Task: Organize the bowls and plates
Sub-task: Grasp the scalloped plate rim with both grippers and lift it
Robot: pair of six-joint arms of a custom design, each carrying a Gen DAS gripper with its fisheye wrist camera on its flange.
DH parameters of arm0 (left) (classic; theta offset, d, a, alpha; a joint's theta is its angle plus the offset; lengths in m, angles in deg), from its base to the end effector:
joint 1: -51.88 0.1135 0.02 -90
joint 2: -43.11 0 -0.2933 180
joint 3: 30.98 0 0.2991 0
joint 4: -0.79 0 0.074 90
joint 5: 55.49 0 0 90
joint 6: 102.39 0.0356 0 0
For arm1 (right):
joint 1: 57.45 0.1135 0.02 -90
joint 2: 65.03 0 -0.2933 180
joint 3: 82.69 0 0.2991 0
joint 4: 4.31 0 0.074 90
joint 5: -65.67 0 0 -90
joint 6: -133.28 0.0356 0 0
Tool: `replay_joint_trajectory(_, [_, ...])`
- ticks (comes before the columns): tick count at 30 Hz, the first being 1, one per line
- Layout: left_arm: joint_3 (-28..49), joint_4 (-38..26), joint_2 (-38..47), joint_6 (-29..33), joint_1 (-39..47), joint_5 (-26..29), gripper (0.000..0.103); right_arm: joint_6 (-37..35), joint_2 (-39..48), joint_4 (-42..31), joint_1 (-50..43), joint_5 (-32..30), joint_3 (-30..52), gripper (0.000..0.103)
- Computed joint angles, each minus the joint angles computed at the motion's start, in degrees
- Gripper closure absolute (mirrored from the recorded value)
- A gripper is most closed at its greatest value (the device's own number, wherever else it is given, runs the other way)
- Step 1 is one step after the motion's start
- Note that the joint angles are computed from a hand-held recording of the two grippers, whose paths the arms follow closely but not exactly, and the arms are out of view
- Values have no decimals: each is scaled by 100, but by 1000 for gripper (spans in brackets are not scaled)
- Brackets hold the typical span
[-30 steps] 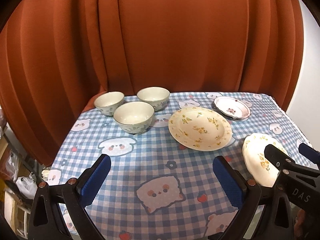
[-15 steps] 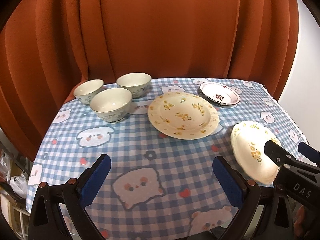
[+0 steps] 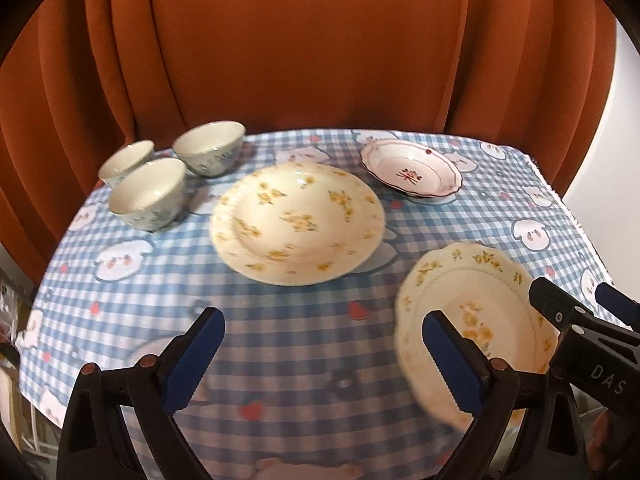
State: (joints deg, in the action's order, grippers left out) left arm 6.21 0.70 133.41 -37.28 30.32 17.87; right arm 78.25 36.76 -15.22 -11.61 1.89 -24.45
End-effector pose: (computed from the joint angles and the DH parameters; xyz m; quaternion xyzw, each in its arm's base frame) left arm 0.2510 -0.0882 0.0810 -0.0729 0.9372 0.0030 0.3412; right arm 0.2609 0.2461 0.1083 -0.0189 0.9299 0.0282 0.3664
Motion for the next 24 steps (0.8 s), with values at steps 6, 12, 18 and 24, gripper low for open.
replay_joint_trajectory(6, [813,-189,1096,-665,-454,-125,8,-817,308,438,-869,-735,-40,3])
replay_joint_trajectory(12, [1568,-558,2003,-1215,-641,63,10,-1438,894,596,-1502,-1364,206,5])
replay_joint_trajectory(18, [2147,-967,2615,-1538,-667,373,20,-1792,1481,469,-1813,-1841,587,12])
replay_joint_trajectory(24, [2484,-1276,2903,-1634,-669,555,32,-2069,1968,246,-1967,-2335,979,19])
